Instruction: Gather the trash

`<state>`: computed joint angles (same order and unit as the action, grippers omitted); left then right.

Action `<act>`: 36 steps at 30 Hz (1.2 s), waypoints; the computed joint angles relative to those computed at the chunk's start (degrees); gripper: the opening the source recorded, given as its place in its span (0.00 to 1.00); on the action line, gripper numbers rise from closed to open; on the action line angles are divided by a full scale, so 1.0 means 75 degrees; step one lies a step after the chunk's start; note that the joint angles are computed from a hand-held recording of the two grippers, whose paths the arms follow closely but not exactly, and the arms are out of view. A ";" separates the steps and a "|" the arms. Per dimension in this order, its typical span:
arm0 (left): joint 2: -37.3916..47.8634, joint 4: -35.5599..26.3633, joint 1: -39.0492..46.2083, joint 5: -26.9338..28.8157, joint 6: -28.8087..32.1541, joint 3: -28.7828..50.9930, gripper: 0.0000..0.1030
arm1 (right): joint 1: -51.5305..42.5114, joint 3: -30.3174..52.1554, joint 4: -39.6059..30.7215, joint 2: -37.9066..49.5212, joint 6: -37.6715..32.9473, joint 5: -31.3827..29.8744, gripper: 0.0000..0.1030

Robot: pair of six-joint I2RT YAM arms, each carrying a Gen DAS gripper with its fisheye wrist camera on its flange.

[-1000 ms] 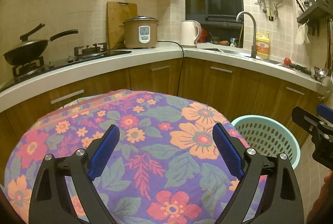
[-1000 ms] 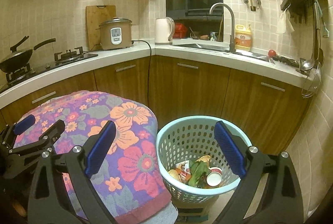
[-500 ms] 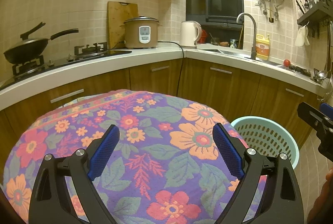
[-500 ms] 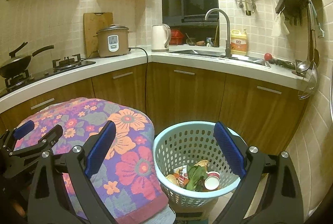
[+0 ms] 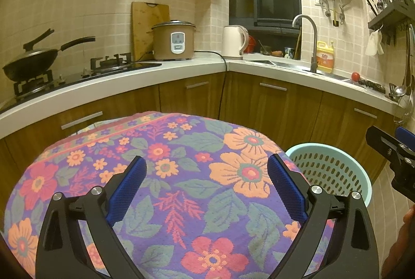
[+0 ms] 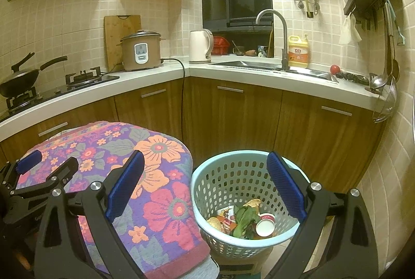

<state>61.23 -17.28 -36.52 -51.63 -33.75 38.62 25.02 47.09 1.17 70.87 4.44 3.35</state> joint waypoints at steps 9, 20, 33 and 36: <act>0.0043 -0.0042 0.0114 0.0223 -0.0025 0.0014 0.89 | 0.0062 -0.0006 0.0103 0.0180 -0.0040 0.0017 0.88; 0.0003 -0.0025 0.0255 0.0394 -0.0046 -0.0018 0.89 | 0.0158 0.0013 0.0144 0.0248 0.0003 0.0070 0.88; 0.0014 -0.0028 0.0241 0.0380 -0.0058 -0.0013 0.89 | 0.0207 0.0035 0.0106 0.0244 -0.0001 0.0107 0.88; 0.0019 -0.0022 0.0242 0.0377 -0.0050 -0.0015 0.89 | 0.0217 0.0038 0.0104 0.0251 -0.0003 0.0120 0.88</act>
<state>61.37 -17.45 -34.70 -48.80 -34.13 38.50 26.65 47.38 1.95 72.75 4.42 4.25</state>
